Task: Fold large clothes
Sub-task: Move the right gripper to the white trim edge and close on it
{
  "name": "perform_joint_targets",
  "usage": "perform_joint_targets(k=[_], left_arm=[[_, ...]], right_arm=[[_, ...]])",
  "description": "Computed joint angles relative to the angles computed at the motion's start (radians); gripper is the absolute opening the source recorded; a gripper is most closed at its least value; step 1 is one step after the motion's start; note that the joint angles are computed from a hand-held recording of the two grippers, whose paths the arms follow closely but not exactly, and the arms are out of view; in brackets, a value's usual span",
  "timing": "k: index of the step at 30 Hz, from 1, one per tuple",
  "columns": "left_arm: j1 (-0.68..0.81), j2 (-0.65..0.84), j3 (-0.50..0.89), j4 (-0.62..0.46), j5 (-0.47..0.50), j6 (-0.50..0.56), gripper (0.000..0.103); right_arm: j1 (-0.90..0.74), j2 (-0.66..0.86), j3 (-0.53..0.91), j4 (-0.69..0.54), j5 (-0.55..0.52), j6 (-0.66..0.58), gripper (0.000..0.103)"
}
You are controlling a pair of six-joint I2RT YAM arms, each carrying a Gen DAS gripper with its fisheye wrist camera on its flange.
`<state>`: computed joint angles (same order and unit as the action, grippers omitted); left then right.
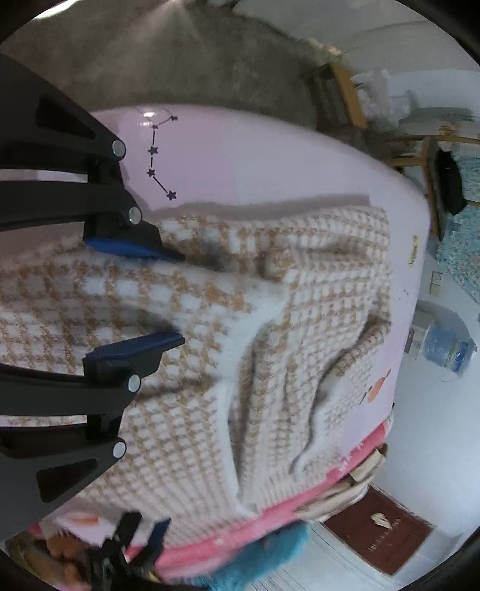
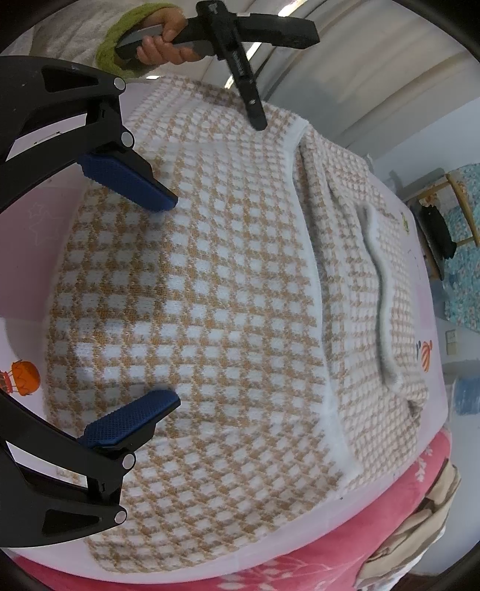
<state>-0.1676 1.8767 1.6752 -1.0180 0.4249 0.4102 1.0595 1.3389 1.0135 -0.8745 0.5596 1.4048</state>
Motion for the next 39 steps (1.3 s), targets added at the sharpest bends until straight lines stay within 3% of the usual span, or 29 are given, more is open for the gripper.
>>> perform_joint_targets(k=[5,8,11,13,16,20,25,28,34,39], left_arm=[[-0.089,-0.137,-0.191,0.18,-0.204,-0.03,0.037],[-0.131,-0.202,-0.28,0.263,-0.294,-0.038,0.037],[-0.139,-0.211,-0.294,0.286,-0.328,-0.038,0.036],[-0.145,-0.22,-0.305,0.298,-0.349,-0.037,0.036],[-0.158,-0.237,-0.326,0.314,-0.373,-0.045,0.036],[-0.169,-0.24,-0.329,0.318,-0.389,-0.056,0.036],[-0.177,-0.24,-0.33,0.322,-0.405,-0.056,0.036],[-0.178,-0.238,-0.328,0.32,-0.405,-0.058,0.036],[-0.182,-0.241,-0.332,0.321,-0.408,-0.062,0.036],[-0.184,-0.245,-0.338,0.326,-0.417,-0.058,0.036]], right_arm=[[0.086,-0.081,-0.023,-0.105,0.077,0.111,0.089],[0.178,-0.17,-0.033,-0.278,0.177,0.287,0.084],[0.214,-0.252,-0.037,-0.464,0.224,0.428,0.072],[0.17,-0.312,-0.052,-0.481,0.227,0.392,0.058],[0.018,-0.432,-0.111,-0.356,0.204,0.16,0.05],[-0.261,-0.511,-0.194,-0.117,0.072,-0.189,0.046],[-0.459,-0.544,-0.255,0.004,-0.072,-0.373,0.046],[-0.505,-0.549,-0.281,0.011,-0.158,-0.394,0.039],[-0.352,-0.596,-0.261,-0.087,-0.133,-0.282,0.024],[-0.402,-0.548,-0.235,-0.104,-0.152,-0.334,0.019]])
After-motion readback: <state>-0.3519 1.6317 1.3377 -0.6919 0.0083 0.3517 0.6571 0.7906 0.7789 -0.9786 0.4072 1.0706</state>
